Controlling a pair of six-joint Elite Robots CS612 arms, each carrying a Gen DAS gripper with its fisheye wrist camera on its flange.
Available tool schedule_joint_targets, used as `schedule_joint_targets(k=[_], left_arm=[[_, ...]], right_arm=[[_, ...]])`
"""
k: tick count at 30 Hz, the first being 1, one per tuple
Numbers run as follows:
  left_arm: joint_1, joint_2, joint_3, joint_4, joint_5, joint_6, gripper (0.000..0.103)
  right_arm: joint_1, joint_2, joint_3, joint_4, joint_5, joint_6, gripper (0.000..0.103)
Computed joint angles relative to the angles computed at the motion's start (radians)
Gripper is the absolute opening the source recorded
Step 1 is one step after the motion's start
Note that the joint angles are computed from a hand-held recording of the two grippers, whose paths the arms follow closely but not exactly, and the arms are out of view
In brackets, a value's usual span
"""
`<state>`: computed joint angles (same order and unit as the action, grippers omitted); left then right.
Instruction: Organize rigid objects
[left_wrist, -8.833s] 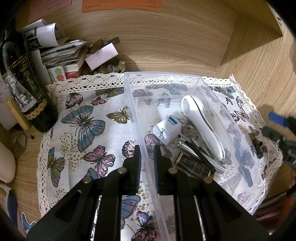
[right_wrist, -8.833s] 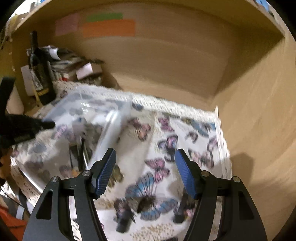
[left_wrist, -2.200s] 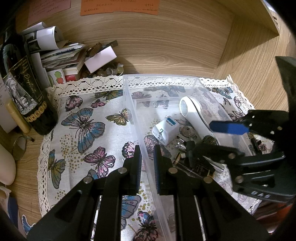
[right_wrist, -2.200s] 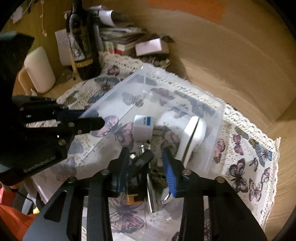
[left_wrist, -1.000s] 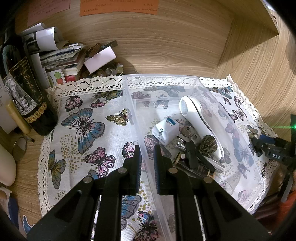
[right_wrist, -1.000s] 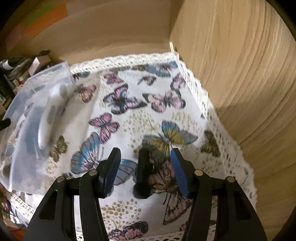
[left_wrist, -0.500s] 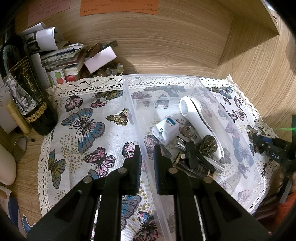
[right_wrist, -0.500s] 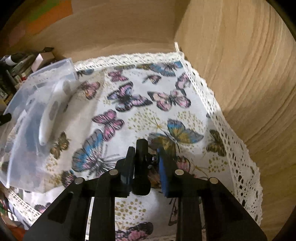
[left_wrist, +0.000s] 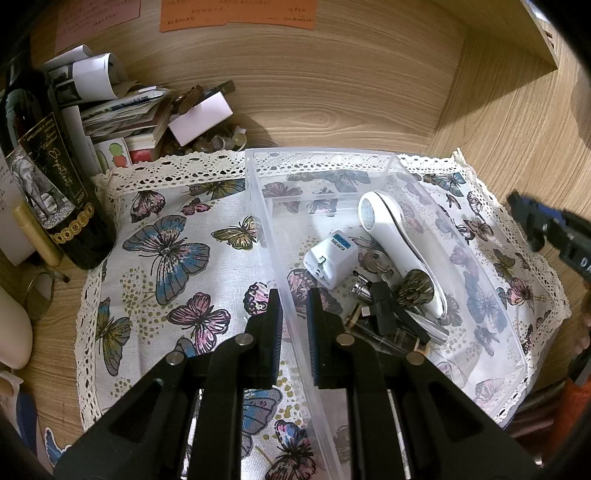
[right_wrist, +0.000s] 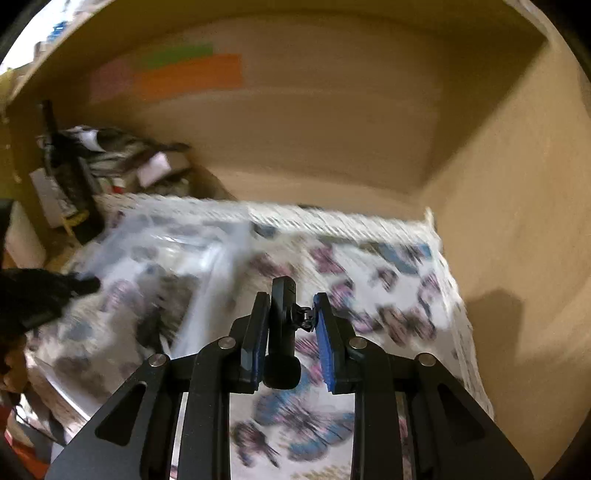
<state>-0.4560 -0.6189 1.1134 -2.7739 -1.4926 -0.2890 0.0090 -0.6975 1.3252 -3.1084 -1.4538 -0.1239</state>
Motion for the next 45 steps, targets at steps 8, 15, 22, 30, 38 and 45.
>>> schedule_joint_targets(k=[8, 15, 22, 30, 38, 45], left_arm=[[0.0, -0.001, 0.001, -0.001, 0.0, 0.001, 0.012], [0.0, 0.0, 0.001, -0.001, 0.0, 0.0, 0.012], [0.0, -0.001, 0.002, -0.002, -0.001, -0.001, 0.012], [0.0, 0.001, -0.002, 0.002, -0.001, -0.001, 0.012], [-0.004, -0.005, 0.005, 0.008, 0.053, -0.023, 0.028], [-0.018, -0.042, 0.069, -0.1, 0.155, -0.033, 0.056]], right_arm=[[0.032, 0.02, -0.055, 0.025, 0.093, -0.1, 0.022], [0.054, 0.054, -0.132, 0.173, 0.102, -0.193, 0.022], [0.069, 0.085, -0.203, 0.33, 0.083, -0.251, 0.022], [0.07, 0.098, -0.228, 0.385, 0.074, -0.247, 0.025], [0.06, 0.066, -0.164, 0.268, 0.092, -0.206, 0.048], [0.051, 0.019, -0.068, 0.084, 0.096, -0.173, 0.074]])
